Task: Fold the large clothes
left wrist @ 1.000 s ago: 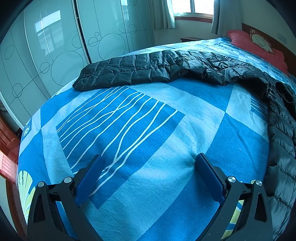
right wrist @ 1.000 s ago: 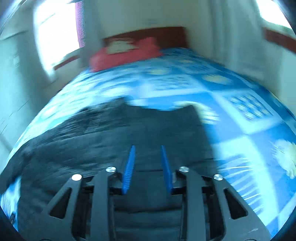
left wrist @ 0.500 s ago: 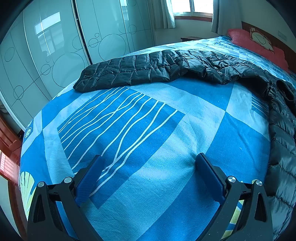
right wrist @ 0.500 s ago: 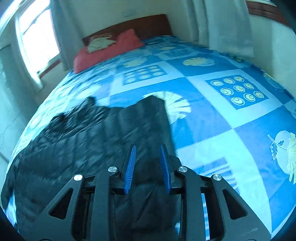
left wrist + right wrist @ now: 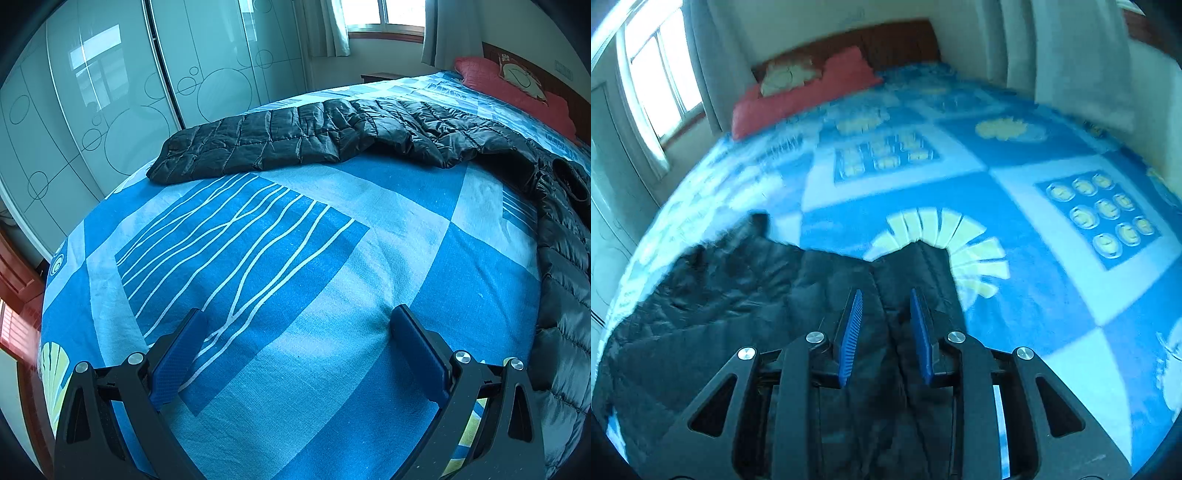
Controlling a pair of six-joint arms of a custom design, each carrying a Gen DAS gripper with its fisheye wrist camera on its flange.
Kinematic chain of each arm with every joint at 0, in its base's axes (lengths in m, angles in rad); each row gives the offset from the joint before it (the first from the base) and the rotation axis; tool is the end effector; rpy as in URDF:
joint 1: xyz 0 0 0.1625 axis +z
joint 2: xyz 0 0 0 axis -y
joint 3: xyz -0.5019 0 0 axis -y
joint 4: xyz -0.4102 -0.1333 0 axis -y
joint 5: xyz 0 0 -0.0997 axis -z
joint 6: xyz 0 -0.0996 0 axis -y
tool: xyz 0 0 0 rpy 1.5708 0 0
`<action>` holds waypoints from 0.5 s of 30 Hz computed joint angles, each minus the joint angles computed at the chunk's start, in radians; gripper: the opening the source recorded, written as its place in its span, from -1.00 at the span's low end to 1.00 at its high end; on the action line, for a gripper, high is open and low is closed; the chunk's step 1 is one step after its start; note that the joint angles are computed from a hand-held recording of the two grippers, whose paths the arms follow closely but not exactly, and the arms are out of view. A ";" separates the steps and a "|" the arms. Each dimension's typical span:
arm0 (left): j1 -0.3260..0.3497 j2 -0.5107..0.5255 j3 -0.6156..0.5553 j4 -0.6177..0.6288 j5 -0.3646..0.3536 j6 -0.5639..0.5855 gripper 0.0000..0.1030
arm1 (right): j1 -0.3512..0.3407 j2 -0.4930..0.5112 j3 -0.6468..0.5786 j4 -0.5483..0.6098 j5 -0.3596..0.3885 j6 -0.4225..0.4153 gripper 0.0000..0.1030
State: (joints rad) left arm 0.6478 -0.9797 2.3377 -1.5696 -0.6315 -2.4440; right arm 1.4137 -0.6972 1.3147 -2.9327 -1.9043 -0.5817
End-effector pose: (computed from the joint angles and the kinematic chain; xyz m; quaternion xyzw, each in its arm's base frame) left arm -0.1340 -0.3694 0.0685 -0.2720 0.6986 -0.4128 0.5173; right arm -0.0345 -0.8615 0.2456 0.1346 -0.9107 0.2786 0.2737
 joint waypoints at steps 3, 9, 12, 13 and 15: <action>0.001 -0.001 0.001 -0.001 0.000 0.002 0.93 | 0.000 0.009 -0.008 -0.009 -0.006 -0.005 -0.42; -0.002 -0.004 0.003 0.001 -0.002 -0.001 0.93 | 0.008 -0.126 0.273 -0.187 0.102 -0.076 -0.04; -0.003 -0.005 0.004 -0.002 -0.001 0.000 0.93 | 0.004 -0.175 0.409 -0.247 0.108 -0.099 -0.03; -0.002 -0.004 0.003 -0.003 -0.001 0.001 0.93 | 0.001 -0.185 0.435 -0.245 0.113 -0.100 -0.03; -0.003 -0.003 0.003 -0.002 -0.001 -0.001 0.93 | 0.001 -0.190 0.480 -0.280 0.105 -0.112 -0.03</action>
State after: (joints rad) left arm 0.6451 -0.9827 2.3404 -1.5712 -0.6328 -2.4446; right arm 1.4150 -0.8870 1.7947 -3.2125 -1.7995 -0.6939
